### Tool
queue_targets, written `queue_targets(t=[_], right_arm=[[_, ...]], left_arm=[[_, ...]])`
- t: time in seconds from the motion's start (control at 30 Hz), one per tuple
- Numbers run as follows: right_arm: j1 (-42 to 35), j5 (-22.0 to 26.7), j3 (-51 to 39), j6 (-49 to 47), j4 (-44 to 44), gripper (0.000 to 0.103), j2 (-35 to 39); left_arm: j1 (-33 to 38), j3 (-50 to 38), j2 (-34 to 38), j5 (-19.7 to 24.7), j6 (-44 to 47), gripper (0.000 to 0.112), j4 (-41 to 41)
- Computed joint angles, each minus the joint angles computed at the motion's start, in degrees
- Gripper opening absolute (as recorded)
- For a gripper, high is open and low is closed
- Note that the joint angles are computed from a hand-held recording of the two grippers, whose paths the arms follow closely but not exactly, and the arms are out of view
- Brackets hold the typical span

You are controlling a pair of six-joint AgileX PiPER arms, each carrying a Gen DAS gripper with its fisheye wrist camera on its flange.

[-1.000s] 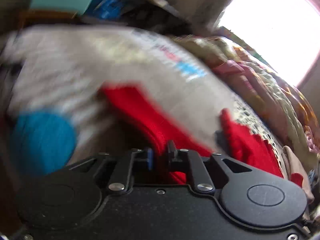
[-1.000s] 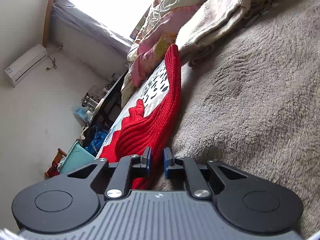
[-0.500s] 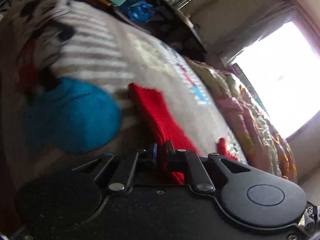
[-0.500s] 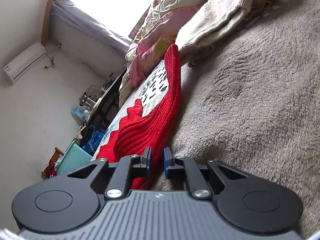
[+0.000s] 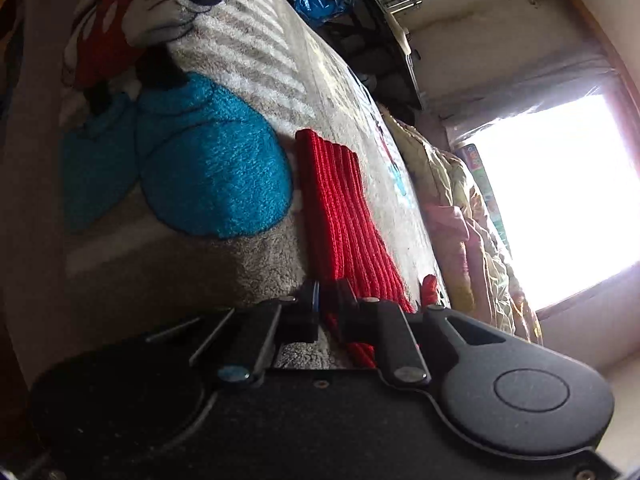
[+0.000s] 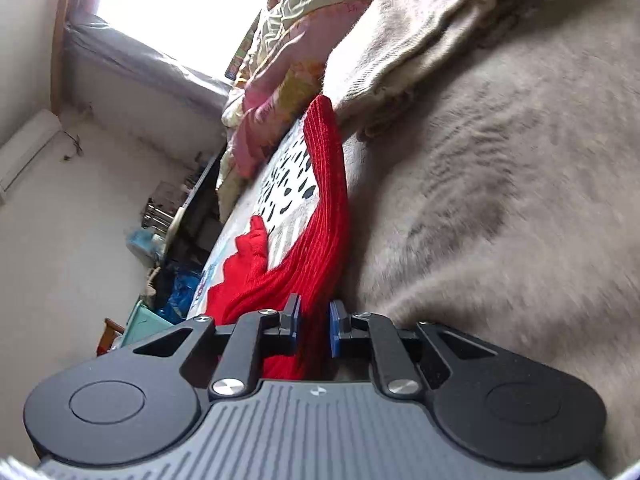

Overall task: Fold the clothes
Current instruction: 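Lower the red sweater onto the blanket with both tools, laying it out, then open both tools to release the red sweater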

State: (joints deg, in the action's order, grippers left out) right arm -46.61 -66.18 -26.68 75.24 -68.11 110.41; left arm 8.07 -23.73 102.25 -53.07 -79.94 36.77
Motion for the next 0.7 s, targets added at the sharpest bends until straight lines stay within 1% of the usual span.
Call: queue_targets(t=[0.07,0.13,0.17,0.2,0.23,0.27,0.3,0.37,0.4,0.47,0.53,0.6,0.63,0.67,0.7], right_arm=[[1.4,1.5,-1.8,2.4,1.3,0.020,-0.2],[2.5,2.4,-3.4,3.7,4.5,0.037,-0.3],[3.2,3.4,-4.5,4.5,6.1,0.042,-0.4],[4.2,5.2,-6.1,5.3,7.6,0.049,-0.7],[5.1,7.0,-7.8,6.1,8.7,0.053,-0.8],[5.8,8.8,-9.6,7.0,9.2,0.054,-0.7],[6.3,10.1,-11.7,8.1,8.8,0.054,-0.2],[6.5,10.8,-15.8,10.4,5.1,0.027,0.8],[6.3,10.8,-16.4,9.7,4.1,0.011,0.2],[5.1,10.3,-14.7,6.5,5.1,0.010,-2.7],[0.5,7.0,-10.3,3.0,6.5,0.010,-6.4],[-5.0,5.9,-5.9,1.2,5.5,0.010,-9.7],[-7.1,7.1,-4.4,0.9,4.5,0.011,-10.4],[-7.9,10.2,-4.2,0.7,3.0,0.014,-10.4],[-7.9,14.5,-4.4,-0.1,2.1,0.019,-10.2]], left_arm=[[0.3,-0.4,0.1,0.1,0.0,0.013,0.8],[0.1,-0.9,-0.1,1.0,0.7,0.013,0.9],[0.0,-1.1,-0.4,1.7,0.9,0.013,1.0],[0.0,-1.4,-0.7,2.4,0.9,0.013,1.3],[0.1,-1.8,-0.8,3.1,0.7,0.013,1.8],[0.2,-2.0,-0.9,3.4,0.7,0.013,2.2],[0.6,-2.0,-1.0,3.5,0.7,0.013,2.7],[1.2,-1.6,-0.8,3.1,1.1,0.013,3.4],[1.2,-1.7,-0.8,3.2,1.2,0.013,3.3],[1.5,-0.5,-0.5,1.8,2.6,0.013,2.8],[1.7,-0.2,-0.2,1.2,3.1,0.013,2.6],[1.6,0.4,0.0,0.7,4.5,0.013,2.1],[1.6,0.4,0.2,0.4,4.9,0.013,1.9],[1.6,0.4,0.4,0.3,5.0,0.013,1.9],[1.3,0.0,0.4,0.8,4.5,0.013,1.9]])
